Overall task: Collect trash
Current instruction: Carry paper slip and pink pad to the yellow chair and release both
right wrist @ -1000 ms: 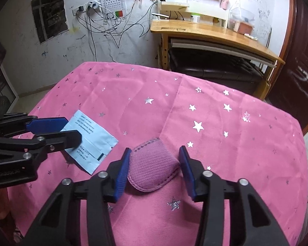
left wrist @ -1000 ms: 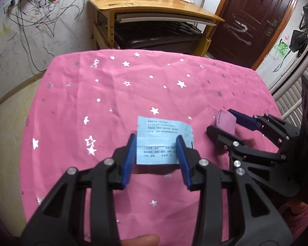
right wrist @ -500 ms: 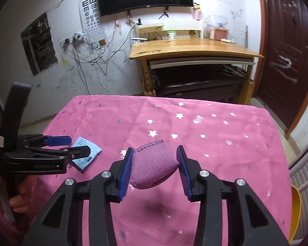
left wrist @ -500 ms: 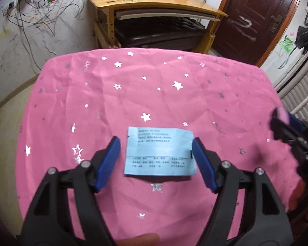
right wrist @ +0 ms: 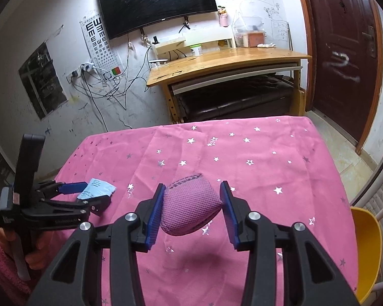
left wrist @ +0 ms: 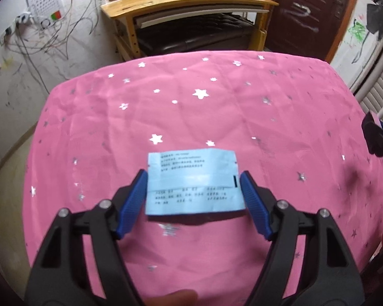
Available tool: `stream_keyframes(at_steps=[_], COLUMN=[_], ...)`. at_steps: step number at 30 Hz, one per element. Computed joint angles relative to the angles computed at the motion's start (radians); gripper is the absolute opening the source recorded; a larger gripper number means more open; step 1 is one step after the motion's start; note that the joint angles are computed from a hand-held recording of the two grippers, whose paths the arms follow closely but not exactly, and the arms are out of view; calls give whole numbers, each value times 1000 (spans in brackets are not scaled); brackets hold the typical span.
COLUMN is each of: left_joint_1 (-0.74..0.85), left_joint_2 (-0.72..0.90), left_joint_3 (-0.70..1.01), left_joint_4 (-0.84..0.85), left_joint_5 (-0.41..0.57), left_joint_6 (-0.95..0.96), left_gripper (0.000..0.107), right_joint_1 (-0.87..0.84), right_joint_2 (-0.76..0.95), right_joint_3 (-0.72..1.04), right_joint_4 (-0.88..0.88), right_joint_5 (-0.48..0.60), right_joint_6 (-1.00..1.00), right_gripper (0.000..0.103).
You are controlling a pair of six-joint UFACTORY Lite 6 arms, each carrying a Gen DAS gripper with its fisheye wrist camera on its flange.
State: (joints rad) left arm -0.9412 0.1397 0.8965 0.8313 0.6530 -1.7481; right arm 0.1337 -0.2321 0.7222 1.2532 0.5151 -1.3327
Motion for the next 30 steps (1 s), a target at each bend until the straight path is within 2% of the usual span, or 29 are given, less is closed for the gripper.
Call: stream_keyframes(at_steps=[1,3,11,18,24,30], left_joint_1=[-10,-17,-42,-83,-136,-166], left_joint_2=[3,13,51,150,379,708], left_joint_3=[8,24,111,339,688,1208], left_joint_4=[4,-1,-20,-43,-90,-189], left_joint_5=[2,5,50,131,210,341], left_joint_6=[-6,-1,2,108,263,486], left_gripper=[54,48,47,47,47,47], right_joint_1=[-16,-51,-232,-458,-627,-800], right_joint_2=[-8,-23,-64,-15,93,254], right_joint_3=[-7,-18,-38,-25,4,73], right_joint_4=[3,6,25,48,70,84], right_joint_5=[12,36,143,233,253,288], right_joint_6=[-9,-25,-83,-174,-264,-342], right_gripper=[37,37,37,37,37,37])
